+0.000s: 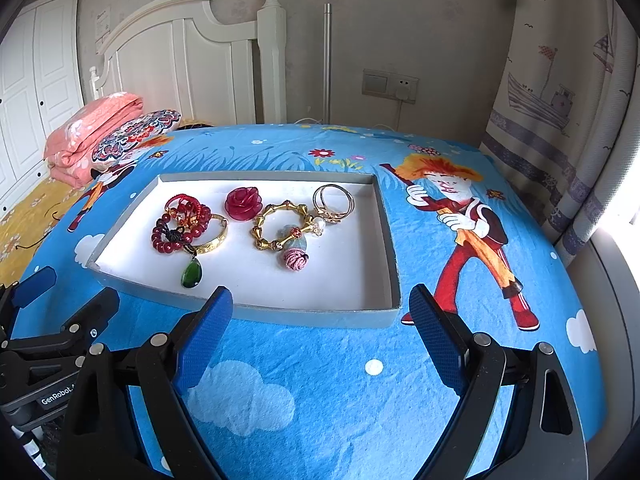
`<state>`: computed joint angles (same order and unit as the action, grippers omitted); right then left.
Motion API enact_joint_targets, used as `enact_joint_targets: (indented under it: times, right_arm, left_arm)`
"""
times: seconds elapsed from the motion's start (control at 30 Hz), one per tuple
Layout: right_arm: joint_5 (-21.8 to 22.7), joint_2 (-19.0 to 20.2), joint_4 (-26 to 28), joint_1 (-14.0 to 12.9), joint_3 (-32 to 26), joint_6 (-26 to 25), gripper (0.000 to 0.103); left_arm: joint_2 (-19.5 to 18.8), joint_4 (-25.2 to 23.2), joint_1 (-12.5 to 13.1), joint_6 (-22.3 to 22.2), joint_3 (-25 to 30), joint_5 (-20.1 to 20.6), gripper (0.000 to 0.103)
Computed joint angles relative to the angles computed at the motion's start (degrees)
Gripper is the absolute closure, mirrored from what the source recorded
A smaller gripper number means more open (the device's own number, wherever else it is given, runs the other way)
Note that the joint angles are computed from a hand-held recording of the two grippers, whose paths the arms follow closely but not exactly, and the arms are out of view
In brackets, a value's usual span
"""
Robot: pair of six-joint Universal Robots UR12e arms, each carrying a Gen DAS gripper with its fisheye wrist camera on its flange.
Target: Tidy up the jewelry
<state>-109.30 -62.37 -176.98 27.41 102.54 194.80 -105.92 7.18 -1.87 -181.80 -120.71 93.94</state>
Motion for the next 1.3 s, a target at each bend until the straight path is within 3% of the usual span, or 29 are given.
enact_joint_targets:
  times: [1.2, 1.3]
  right_arm:
    - [0.48, 0.21, 0.6, 0.22, -0.16, -0.28, 0.019]
    - [0.56, 0.22, 0.76, 0.19, -0.2, -0.38, 0.019]
  left_arm:
    - [0.02, -0.98, 0.09, -0.52, 0.21, 0.15, 0.005]
    - [-0.57, 2.95, -0.62, -0.91, -0.34, 3.3, 0.005]
